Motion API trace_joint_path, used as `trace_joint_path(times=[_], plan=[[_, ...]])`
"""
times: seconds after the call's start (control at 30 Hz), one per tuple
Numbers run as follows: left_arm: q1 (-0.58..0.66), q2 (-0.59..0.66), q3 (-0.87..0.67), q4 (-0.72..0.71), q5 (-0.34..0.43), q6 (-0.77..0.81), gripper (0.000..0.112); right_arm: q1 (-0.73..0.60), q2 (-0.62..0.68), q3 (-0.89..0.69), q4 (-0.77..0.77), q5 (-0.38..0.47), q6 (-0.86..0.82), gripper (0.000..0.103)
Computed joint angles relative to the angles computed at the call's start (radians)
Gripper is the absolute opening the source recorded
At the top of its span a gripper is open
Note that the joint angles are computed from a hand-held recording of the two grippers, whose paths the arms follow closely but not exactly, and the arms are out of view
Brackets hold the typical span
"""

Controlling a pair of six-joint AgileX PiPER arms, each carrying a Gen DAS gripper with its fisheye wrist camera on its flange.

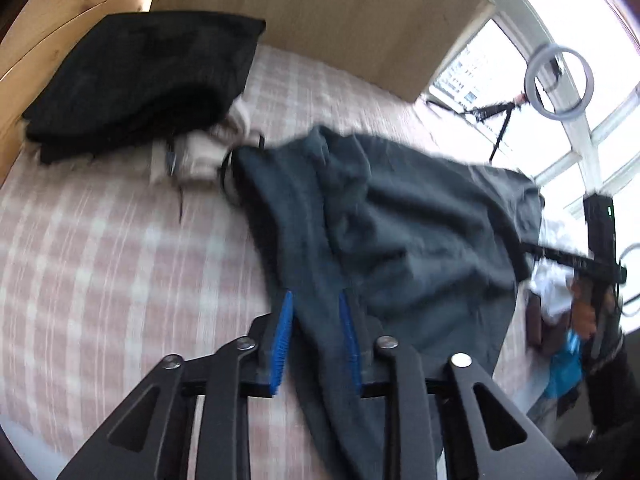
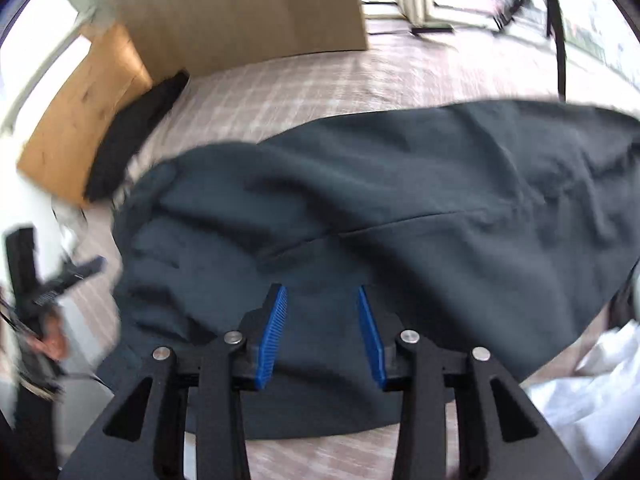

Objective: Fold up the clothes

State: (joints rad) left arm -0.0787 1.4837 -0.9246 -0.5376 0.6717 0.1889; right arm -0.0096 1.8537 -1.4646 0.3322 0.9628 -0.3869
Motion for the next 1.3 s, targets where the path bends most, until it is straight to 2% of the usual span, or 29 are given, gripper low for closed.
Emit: trace_joint_path(times=[0.07,0.13,0.23,0.33,0.4,0.43,0.53,0.63,0.8,0.9,1.07,1.23,1.3], plan=[[-0.019,-0.021,0.035,0.005,-0.007,-0.001,0.041,-0.003,-0.01,0.019,-0.039,-0.03,-0.008,0.045],[-0.05,-0.021,0.052,0.03,-0.027,-0.033,0.041,-0.033,-0.009,0.025,-0.028,-0.024,-0.037,0.046],[-0.078,0.015,0.048,-0.009,-0.067,-0.036,0.041,-0.079,0.01,0.0,-0.009,0.011,-0.038,0.046],[-0.115,0.059,0.017,0.049,-0.11,-0.085,0.041,-0.103,0.004,0.0,0.002,0.02,-0.052,0.046],[-0.107,0.088,0.004,0.005,-0.115,-0.039,0.041,-0.109,-0.006,0.011,0.001,0.012,-0.06,0.046],[-0.099,0.1,0.002,-0.033,-0.116,-0.004,0.038,-0.112,-0.008,0.011,0.003,0.011,-0.062,0.046],[-0.078,0.108,-0.001,-0.133,-0.11,0.084,0.013,-0.129,-0.011,0.009,-0.001,0.003,-0.065,0.046],[-0.094,0.067,-0.003,-0.086,-0.121,0.054,0.009,-0.151,-0.008,-0.005,-0.016,-0.01,-0.056,0.046],[-0.079,-0.025,-0.006,-0.019,-0.09,0.016,0.007,-0.174,0.039,-0.076,-0.073,-0.043,0.001,0.047],[-0.068,-0.044,-0.021,0.023,-0.07,-0.018,0.007,-0.193,0.107,-0.154,-0.072,-0.036,0.0,0.054],[-0.05,-0.074,-0.031,0.011,-0.053,-0.009,0.007,-0.193,0.241,-0.314,0.001,0.092,-0.137,0.056],[-0.027,-0.098,-0.038,0.041,-0.014,-0.024,0.007,-0.137,0.264,-0.321,-0.042,0.04,-0.3,0.058],[-0.028,-0.09,-0.038,0.046,-0.013,-0.041,0.007,-0.137,0.317,-0.393,-0.035,0.104,-0.304,0.058]])
